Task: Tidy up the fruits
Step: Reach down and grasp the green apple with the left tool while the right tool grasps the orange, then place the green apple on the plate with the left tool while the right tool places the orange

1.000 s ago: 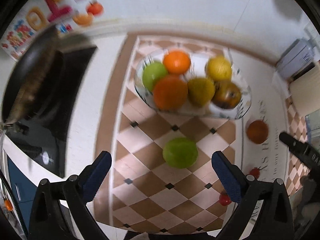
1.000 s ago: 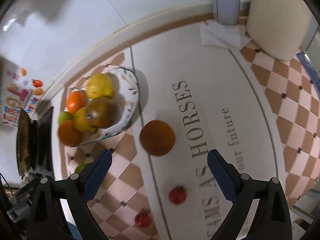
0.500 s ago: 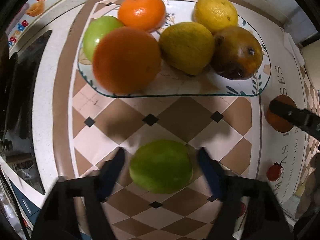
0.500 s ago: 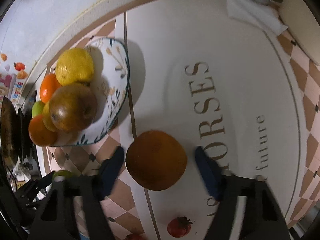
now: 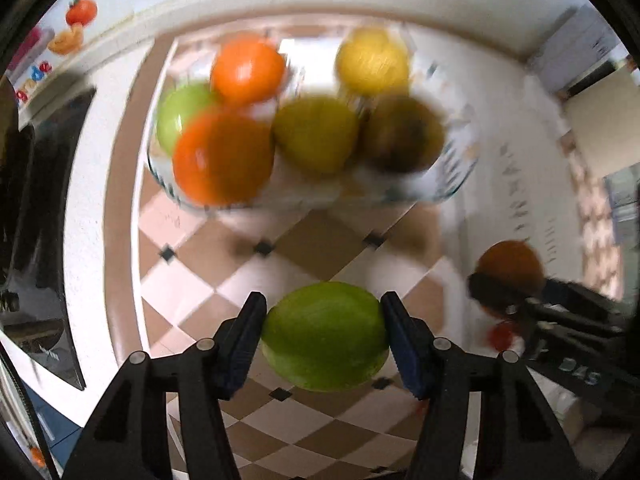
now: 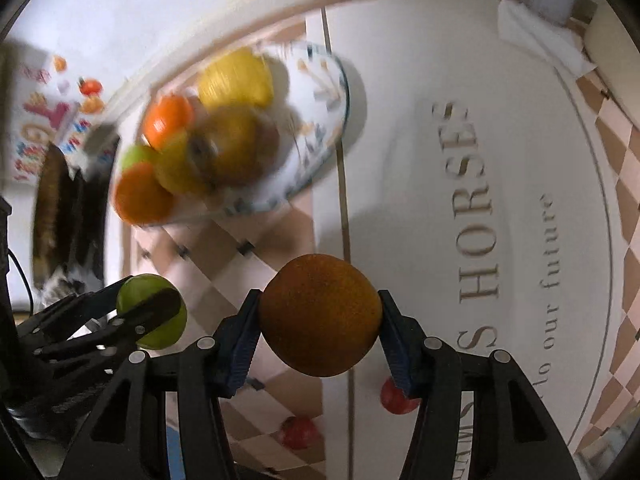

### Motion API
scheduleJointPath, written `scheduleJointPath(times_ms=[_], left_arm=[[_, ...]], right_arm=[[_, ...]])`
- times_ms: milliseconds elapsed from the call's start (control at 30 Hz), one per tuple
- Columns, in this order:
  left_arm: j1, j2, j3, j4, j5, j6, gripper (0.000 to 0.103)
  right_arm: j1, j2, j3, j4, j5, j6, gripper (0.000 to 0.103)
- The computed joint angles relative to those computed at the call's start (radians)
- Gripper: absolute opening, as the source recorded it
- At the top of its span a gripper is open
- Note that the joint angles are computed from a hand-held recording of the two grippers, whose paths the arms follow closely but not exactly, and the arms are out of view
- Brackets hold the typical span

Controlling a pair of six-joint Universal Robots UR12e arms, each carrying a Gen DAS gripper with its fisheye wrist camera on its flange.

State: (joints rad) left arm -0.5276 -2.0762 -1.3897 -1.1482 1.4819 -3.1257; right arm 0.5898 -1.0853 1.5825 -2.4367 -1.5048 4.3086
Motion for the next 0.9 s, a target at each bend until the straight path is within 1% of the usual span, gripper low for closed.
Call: scheduleJointPath(times_ms=[100, 200, 267, 333, 400, 500, 533, 633, 733, 833, 867, 900], left_arm=[[0.004, 0.002, 0.047, 0.028, -0.042, 0.004, 0.057], [0.014, -0.029, 0.125, 0.023, -0.073, 0.006, 0.057], [0.015, -0.062, 0.185, 0.012, -0.064, 0.013, 0.057], [0.018, -0.105, 0.255, -0.010, -0.041, 0.017, 0.057], [0.018, -0.149, 0.326, -0.058, -0.021, 0.020, 0.057], [0.021, -0.210, 0.405, -0.141, -0.007, 0.016, 0.057], [0.021, -0.235, 0.445, -0.185, -0.001, 0.007, 0.057], [0.023, -0.288, 0.514, -0.274, 0.008, -0.010, 0.057], [0.024, -0.313, 0.540, -0.312, 0.011, -0.026, 0.057], [0.024, -0.323, 0.548, -0.330, 0.001, -0.041, 0.057], [0.024, -0.325, 0.549, -0.330, -0.002, -0.046, 0.058], [0.025, -0.322, 0.541, -0.316, -0.005, -0.050, 0.058]], right_arm=[[-0.011, -0.015, -0.003, -0.032, -0.030, -0.001, 0.058], [-0.031, -0.019, -0.014, -0.058, -0.048, 0.000, 0.058], [-0.047, -0.014, -0.020, -0.076, -0.051, 0.008, 0.058], [-0.069, -0.006, -0.022, -0.103, -0.026, 0.025, 0.058], [-0.088, 0.006, -0.025, -0.117, -0.002, 0.041, 0.058], [-0.109, 0.031, -0.044, -0.103, 0.026, 0.044, 0.058], [-0.112, 0.037, -0.046, -0.103, 0.031, 0.043, 0.058], [-0.120, 0.053, -0.055, -0.089, 0.052, 0.037, 0.058], [-0.123, 0.069, -0.067, -0.082, 0.063, 0.033, 0.059], [-0.130, 0.072, -0.062, -0.090, 0.083, 0.033, 0.059], [-0.131, 0.071, -0.062, -0.085, 0.087, 0.032, 0.065], [-0.132, 0.069, -0.060, -0.084, 0.091, 0.032, 0.075]])
